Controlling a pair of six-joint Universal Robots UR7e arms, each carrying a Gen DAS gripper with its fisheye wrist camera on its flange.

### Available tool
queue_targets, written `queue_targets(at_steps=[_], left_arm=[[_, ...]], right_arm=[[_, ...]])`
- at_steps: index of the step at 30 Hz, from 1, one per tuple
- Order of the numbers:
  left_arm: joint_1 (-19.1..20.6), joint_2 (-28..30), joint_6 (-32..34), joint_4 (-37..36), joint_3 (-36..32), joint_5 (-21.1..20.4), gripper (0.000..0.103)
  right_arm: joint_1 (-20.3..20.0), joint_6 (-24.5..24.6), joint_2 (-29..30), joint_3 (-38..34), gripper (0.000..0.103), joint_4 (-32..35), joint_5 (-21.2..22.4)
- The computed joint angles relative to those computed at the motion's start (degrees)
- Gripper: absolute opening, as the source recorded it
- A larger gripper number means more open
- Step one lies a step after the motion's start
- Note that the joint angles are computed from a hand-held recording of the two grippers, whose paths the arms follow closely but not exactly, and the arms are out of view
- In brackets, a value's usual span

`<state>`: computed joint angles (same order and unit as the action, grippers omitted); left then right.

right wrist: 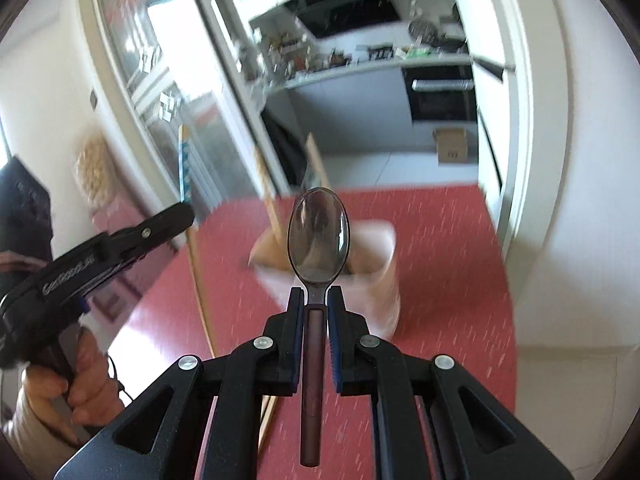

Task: Organize utensils
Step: 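Lift the spoon and blue-patterned chopstick and carry both over the caddy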

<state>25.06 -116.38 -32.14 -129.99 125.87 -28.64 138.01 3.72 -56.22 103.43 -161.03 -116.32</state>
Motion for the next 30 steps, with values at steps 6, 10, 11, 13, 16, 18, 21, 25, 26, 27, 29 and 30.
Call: queue_targets(at_steps=[6, 10, 11, 13, 16, 18, 21, 25, 26, 27, 29, 30], left_arm=[[3.5, 10.3, 17.6, -23.0, -2.6, 3.1, 0.037], [6.2, 17.0, 29.4, -38.5, -4.0, 4.4, 0.037], [6.8, 18.4, 32.1, -42.1, -4.3, 4.5, 0.037], [7.8, 20.2, 35.6, -47.2, -4.5, 4.7, 0.037], [9.5, 23.6, 40.4, -54.3, -5.6, 5.0, 0.037], [10.4, 25.7, 44.4, -59.1, -5.7, 5.4, 0.037], [11.0, 28.0, 49.5, -64.6, -5.3, 6.0, 0.037], [11.8, 29.1, 49.2, -64.8, -3.5, 6.8, 0.037], [11.9, 28.9, 47.8, -63.5, -3.1, 6.9, 0.037], [12.1, 28.8, 46.8, -62.7, -2.7, 7.0, 0.037], [12.3, 28.4, 45.1, -60.8, -1.9, 7.3, 0.037], [12.3, 28.2, 44.2, -59.8, -1.5, 7.6, 0.037]], right_arm=[[-1.7, -4.4, 3.7, -4.9, 0.013, -8.4, 1.5], [-2.7, -6.8, 6.5, -7.0, 0.012, -12.9, 2.7], [-2.9, -7.7, 7.4, -7.5, 0.012, -14.3, 3.1], [-3.3, -9.3, 9.0, -8.3, 0.012, -17.0, 3.1], [-4.0, -11.3, 11.3, -8.9, 0.012, -21.4, 3.7], [-4.7, -11.6, 12.1, -8.8, 0.012, -22.8, 4.8], [-5.8, -12.7, 13.6, -8.6, 0.012, -24.9, 5.7], [-6.5, -15.4, 14.7, -7.4, 0.012, -26.9, 5.0], [-6.6, -16.2, 14.8, -7.0, 0.012, -27.5, 4.7], [-6.7, -16.8, 14.9, -6.5, 0.012, -28.0, 4.4], [-6.9, -17.7, 14.6, -5.5, 0.012, -28.4, 4.3], [-7.0, -17.8, 14.5, -5.1, 0.012, -28.4, 4.2]])
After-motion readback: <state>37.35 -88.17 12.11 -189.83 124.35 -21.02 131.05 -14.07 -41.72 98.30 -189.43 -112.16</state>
